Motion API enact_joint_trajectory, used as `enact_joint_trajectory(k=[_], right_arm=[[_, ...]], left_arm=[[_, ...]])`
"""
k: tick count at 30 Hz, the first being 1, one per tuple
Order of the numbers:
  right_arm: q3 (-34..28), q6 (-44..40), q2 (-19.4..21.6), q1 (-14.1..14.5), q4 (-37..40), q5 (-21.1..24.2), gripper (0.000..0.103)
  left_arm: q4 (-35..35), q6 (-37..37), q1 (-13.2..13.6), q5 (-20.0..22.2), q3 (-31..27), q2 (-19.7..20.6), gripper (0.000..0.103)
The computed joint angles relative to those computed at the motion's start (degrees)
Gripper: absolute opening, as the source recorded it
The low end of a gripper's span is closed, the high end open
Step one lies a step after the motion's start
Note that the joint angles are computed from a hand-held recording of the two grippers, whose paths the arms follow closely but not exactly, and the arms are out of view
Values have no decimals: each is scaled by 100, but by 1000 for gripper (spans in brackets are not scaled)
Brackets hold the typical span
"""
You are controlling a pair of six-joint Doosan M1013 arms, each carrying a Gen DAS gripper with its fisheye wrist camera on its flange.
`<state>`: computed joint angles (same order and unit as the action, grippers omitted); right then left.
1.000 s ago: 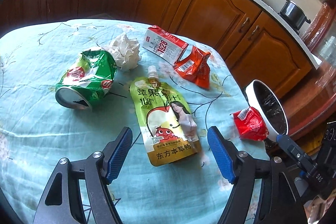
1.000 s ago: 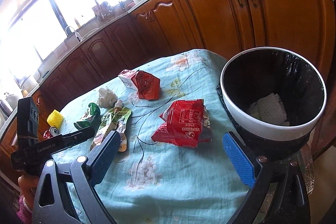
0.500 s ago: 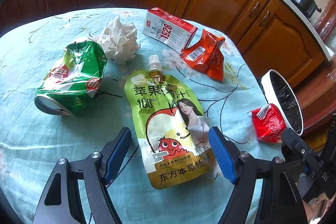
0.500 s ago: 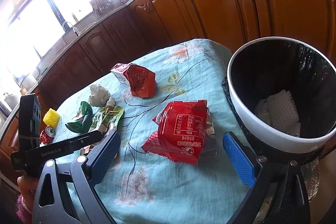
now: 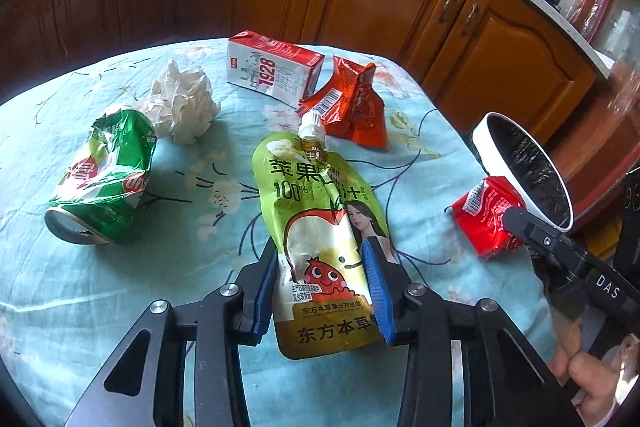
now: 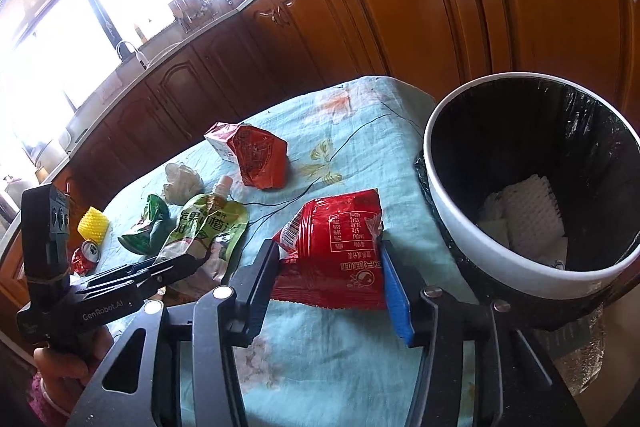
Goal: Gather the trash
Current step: 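Grasp the green apple juice pouch with the left gripper while the right grasps the red chip bag, then carry the juice pouch and red chip bag with both grippers over the bin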
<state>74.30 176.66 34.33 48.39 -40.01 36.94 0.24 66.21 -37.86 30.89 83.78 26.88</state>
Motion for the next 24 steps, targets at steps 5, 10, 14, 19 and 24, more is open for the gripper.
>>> enact_joint_trajectory(k=[5,10,14,19,24], right_arm=[[150,347,-132,40,-300,-34,51],[289,716,-263,83,-647,19,51],[409,980,-367,105,-863,79,50],[566,1232,-494,110,-1049,176,50],[705,1449,-610,112,-1214,267,49]], left_arm=[[-75,207,-59,-154,64,-83,38],[-203,437,-117,-207,54,-137,38],[-337,653,-153,-235,42,-168,38],[-504,917,-202,-208,-55,-148,38],[-692,1192,-246,-158,-188,-87,38]])
